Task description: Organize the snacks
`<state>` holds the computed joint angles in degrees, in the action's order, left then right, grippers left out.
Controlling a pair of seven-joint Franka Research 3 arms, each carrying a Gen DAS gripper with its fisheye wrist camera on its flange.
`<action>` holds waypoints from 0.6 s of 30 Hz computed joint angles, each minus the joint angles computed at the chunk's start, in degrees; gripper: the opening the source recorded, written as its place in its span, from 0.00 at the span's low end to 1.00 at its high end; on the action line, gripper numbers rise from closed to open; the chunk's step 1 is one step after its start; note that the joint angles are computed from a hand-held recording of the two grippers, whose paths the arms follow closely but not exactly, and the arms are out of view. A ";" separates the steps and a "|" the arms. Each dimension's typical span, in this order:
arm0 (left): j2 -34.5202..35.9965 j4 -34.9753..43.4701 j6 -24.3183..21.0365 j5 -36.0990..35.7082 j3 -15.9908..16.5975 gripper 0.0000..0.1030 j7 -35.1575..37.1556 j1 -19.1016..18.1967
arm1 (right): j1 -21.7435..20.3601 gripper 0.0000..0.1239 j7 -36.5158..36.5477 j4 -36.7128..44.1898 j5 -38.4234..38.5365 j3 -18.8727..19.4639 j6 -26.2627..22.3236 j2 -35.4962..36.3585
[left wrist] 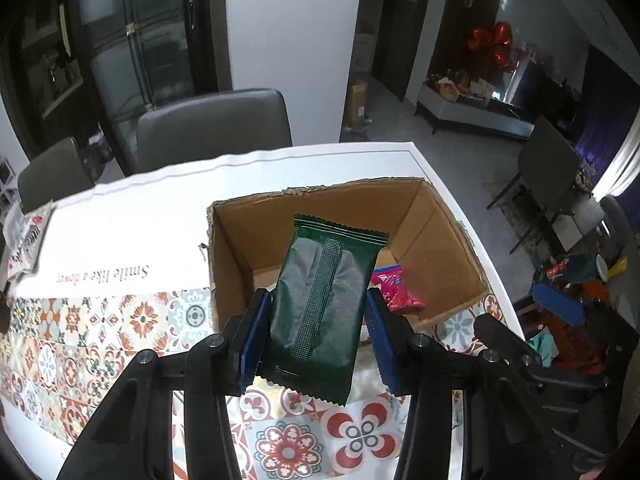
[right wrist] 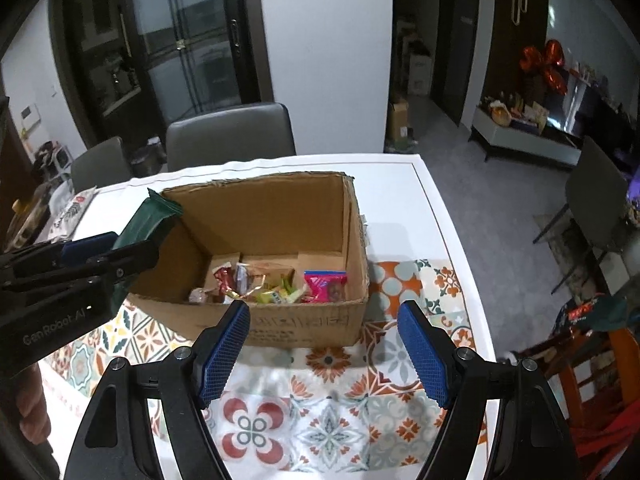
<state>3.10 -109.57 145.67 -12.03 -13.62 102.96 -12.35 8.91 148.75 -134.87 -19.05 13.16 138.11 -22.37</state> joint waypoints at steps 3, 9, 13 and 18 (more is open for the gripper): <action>1.94 2.33 -1.76 0.59 0.10 0.46 -1.88 0.12 | 0.47 0.62 -2.58 2.01 1.29 -1.05 -1.35 1.79; 5.60 7.12 -4.14 5.76 0.20 0.46 -7.49 0.30 | 0.96 0.62 -4.50 7.37 -1.16 -1.25 -6.22 5.68; 5.78 7.56 -4.63 5.94 -0.40 0.55 -7.00 1.01 | 1.95 0.62 -4.69 8.59 -1.36 -2.13 -6.78 6.68; 2.82 3.92 -2.31 1.85 -0.87 0.55 -4.23 1.74 | 2.73 0.62 -4.72 7.82 -1.29 -2.51 -5.83 6.01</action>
<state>5.91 -105.66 143.37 -10.18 -14.49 98.73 -10.61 11.64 144.03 -127.05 -20.34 10.64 132.28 -16.36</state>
